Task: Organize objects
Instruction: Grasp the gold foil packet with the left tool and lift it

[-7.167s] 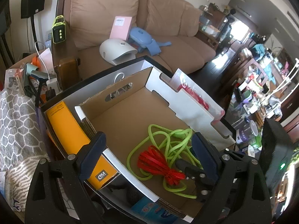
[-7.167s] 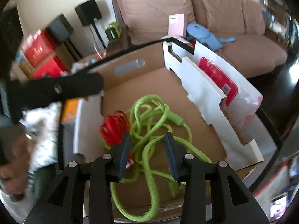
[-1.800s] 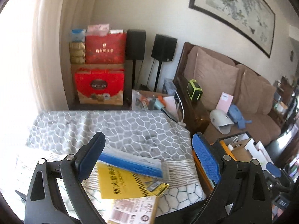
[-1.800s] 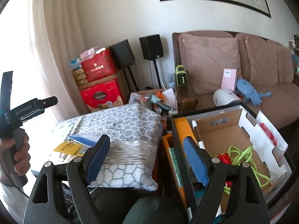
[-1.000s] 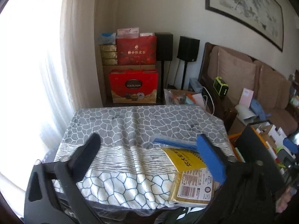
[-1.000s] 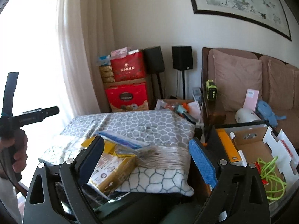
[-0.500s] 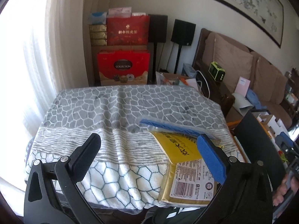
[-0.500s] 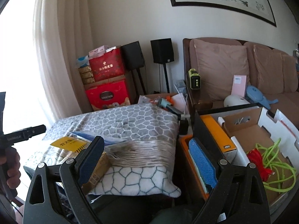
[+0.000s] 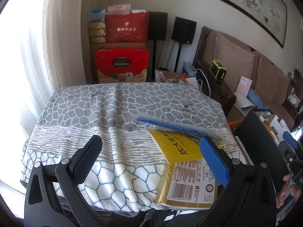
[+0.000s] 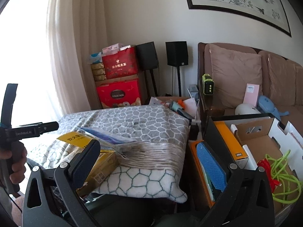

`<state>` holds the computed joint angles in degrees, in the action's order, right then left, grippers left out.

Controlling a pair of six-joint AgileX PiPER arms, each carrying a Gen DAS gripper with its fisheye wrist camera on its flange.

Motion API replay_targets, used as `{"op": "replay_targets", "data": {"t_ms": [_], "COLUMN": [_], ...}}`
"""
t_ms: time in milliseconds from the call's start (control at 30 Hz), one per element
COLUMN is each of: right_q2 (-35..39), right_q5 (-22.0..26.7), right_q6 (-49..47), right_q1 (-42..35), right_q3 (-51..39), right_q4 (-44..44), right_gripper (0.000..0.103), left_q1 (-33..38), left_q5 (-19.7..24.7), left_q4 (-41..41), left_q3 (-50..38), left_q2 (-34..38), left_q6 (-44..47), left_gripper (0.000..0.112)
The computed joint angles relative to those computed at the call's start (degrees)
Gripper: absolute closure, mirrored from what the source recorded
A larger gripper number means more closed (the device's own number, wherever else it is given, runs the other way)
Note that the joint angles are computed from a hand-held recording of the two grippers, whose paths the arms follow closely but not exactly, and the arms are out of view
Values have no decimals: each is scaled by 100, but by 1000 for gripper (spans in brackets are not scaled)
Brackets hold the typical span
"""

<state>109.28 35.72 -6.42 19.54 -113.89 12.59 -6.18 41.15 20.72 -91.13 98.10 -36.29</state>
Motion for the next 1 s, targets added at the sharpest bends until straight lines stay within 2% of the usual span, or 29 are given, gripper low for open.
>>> {"op": "replay_targets", "data": {"t_ms": [333,667,767,933,1000], "right_q2": [64,105,114,149,156], "right_q5": [179,292,310,389,399], "right_q6": [266,398,423,445,465], "right_q1": [-138,-272,-277,-269,-268], "right_q3": [-180,-275,-295,-338,-346], "right_q4": [-199,-223,-248,-271,-275], "right_gripper": [1,1,1,1,1], "left_q1": [-207,-252,-203,-14,-49], "left_q5": [250,271,238,93,81], "left_q4": [2,-30,-208,-1065,-975], "left_q3": [-306,-352,-332,-213,-177], "left_q2": [252,317,374,592,716], "left_q6": [111,190,282,625,399], "left_gripper": [10,10,10,10,10]}}
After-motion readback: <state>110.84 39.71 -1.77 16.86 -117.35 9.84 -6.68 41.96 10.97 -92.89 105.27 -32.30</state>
